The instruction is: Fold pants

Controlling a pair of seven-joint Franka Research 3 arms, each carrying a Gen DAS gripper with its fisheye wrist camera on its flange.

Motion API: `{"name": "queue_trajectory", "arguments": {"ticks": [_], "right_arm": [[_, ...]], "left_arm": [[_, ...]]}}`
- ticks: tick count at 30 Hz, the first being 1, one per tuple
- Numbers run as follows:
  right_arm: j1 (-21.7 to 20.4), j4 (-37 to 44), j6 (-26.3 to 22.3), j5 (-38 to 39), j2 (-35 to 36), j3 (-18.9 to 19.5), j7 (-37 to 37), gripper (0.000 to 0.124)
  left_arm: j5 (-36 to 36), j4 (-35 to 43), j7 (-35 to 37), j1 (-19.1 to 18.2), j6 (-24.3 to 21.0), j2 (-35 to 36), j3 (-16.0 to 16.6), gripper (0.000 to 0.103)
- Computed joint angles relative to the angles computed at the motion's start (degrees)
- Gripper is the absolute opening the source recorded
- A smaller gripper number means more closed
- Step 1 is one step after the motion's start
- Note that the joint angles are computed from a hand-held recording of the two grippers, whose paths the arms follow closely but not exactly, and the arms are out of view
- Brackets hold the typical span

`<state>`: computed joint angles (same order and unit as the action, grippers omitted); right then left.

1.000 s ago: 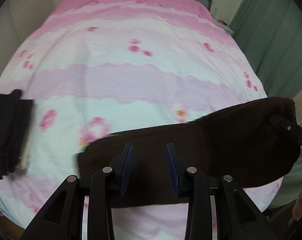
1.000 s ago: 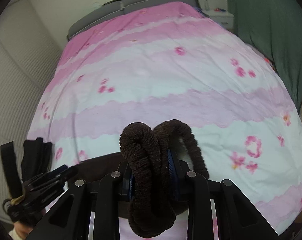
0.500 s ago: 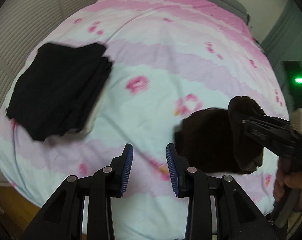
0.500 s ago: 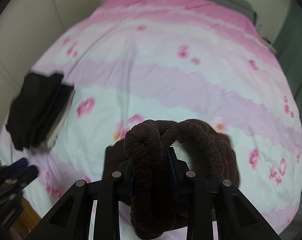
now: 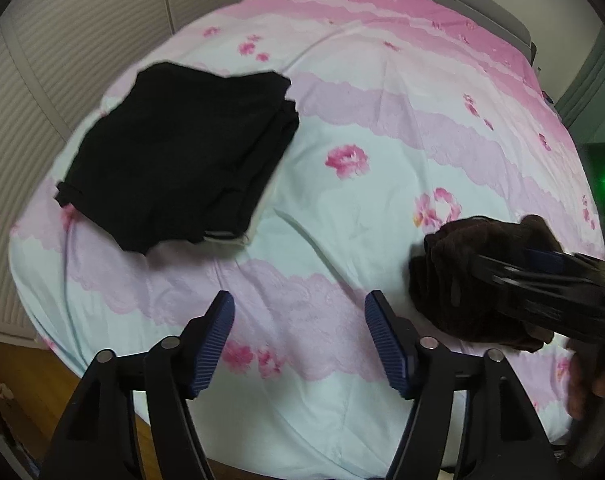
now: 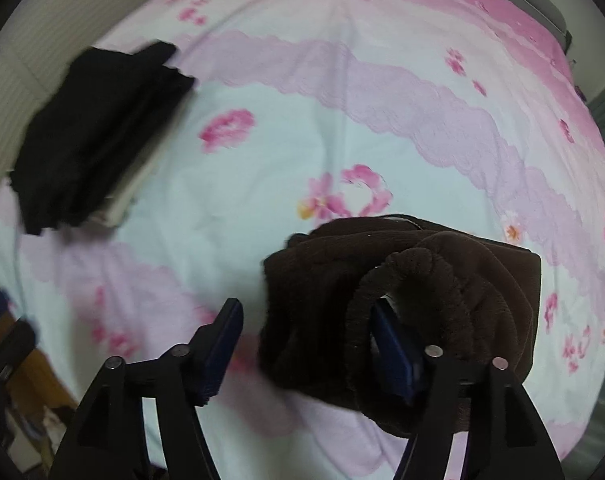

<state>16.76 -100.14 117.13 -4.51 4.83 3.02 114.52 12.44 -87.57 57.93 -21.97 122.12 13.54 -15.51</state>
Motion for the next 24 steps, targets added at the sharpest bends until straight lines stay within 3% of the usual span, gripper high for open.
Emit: {"name": "queue_trajectory", "arguments": {"ticks": [5, 7, 11, 15, 18, 21, 24], "right_arm": [[-2.1, -2.3, 1.1, 8.3, -5.1, -0.6, -1.4, 0.077], [-2.5, 0.4, -2.9, 5.5, -4.4, -0.4, 0.8, 0.077], [-1.2, 5.5, -4.9, -3.8, -2.5, 0.7, 3.1, 0.077], [-0.5, 6.0, -1.9, -4.4, -3.3, 0.7, 2.9, 0.077], [-1.1, 0.8, 1.3, -6.2, -7.7, 0.4, 4.6, 0.077], [-3.8, -11.4, 6.9, -4.9, -16.8, -0.6, 4.7, 0.077], [-7.4, -20.7, 6.7, -3.6, -24.1, -0.8, 4.6, 0.077]], "left_arm": [[2.6, 2.9, -0.2, -1.5, -1.0, 1.4, -0.1, 0.072], [3.6, 4.9, -1.0, -2.3, -2.3, 2.4, 0.0, 0.072], [6.0, 8.9, -2.2, -3.9, -4.8, 4.1, 0.4, 0.072], [6.6, 9.1, -1.2, -4.3, -4.1, 3.6, 0.3, 0.076], [2.0, 7.7, 2.8, -3.4, -1.9, 2.7, -1.3, 0.076], [-3.7, 7.1, 6.2, -3.6, 0.1, 3.2, -3.2, 0.078], [-7.3, 9.0, 8.7, -5.0, 1.1, 6.0, -4.5, 0.082]]}}
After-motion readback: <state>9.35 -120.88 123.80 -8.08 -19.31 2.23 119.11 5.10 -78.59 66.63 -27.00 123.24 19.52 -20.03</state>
